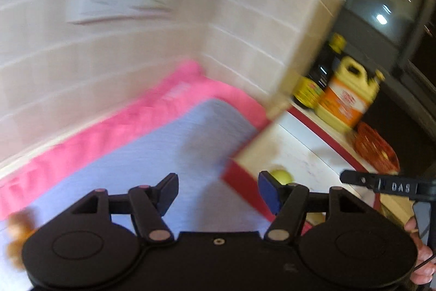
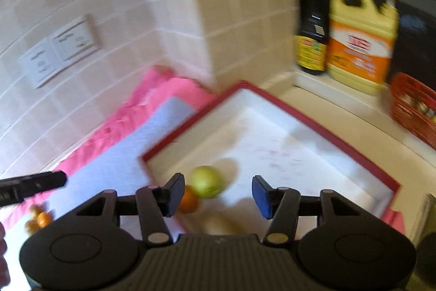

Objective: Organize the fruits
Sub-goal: 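Move both open tools back toward the remaining fruit on the mat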

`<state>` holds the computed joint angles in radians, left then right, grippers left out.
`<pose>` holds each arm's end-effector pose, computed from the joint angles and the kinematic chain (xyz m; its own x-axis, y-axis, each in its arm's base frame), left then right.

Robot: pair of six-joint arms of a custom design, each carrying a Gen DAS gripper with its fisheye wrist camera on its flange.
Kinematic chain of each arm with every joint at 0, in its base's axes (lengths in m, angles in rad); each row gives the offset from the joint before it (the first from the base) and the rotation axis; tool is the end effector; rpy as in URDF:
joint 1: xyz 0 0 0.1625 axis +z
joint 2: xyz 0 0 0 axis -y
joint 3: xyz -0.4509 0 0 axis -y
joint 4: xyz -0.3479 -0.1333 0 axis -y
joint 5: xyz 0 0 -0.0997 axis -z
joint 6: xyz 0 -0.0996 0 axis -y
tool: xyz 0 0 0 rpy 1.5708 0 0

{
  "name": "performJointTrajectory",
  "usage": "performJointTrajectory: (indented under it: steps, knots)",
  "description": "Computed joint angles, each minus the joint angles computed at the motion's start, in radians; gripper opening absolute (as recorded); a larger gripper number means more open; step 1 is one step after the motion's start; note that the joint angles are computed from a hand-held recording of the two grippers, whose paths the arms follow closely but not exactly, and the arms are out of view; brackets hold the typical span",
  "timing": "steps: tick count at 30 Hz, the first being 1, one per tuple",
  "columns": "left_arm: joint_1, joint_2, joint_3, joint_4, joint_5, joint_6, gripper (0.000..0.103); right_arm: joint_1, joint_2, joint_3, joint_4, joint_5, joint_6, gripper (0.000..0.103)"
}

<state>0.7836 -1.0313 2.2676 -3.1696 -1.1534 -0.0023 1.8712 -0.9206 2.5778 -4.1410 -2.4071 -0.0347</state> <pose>-0.2113 -0.4557 0.1710 -0.7486 0.5446 -0.3782 0.6606 0.6612 -0.3555 0.1623 -0.3232 0.2129 -0.8072 0.3422 0.4809 -0.2090 0.5962 -0.7751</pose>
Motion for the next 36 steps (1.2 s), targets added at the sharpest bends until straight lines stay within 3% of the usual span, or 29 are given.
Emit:
performJointTrajectory:
  steps: [9,13,16,21,25,29,36]
  knots:
    - [-0.01,-0.345,0.132,0.077,0.26,-0.077,0.077,0.161,0.103,-0.174,0.198,0.038,0.0,0.059]
    - [0.001,-0.469,0.164,0.129,0.307,-0.088,0.077,0.205,0.155,-0.255,0.288,0.067,0.006,0.059]
    - [0.036,-0.518,0.175,0.141,0.291,-0.056,0.077,0.231,0.18,-0.311,0.358,0.08,0.004,0.059]
    - [0.127,-0.487,0.178,0.123,0.218,-0.027,0.078,0.246,0.23,-0.386,0.429,0.072,-0.017,0.063]
    - [0.22,-0.391,0.161,0.109,0.125,0.015,0.078,0.211,0.284,-0.413,0.468,0.093,0.02,0.066]
    - [0.257,-0.282,0.148,0.093,0.125,0.08,0.078,0.163,0.332,-0.421,0.528,0.147,0.092,0.066]
    - [0.323,-0.19,0.12,0.062,0.055,0.097,0.078,0.131,0.388,-0.448,0.558,0.168,0.109,0.066]
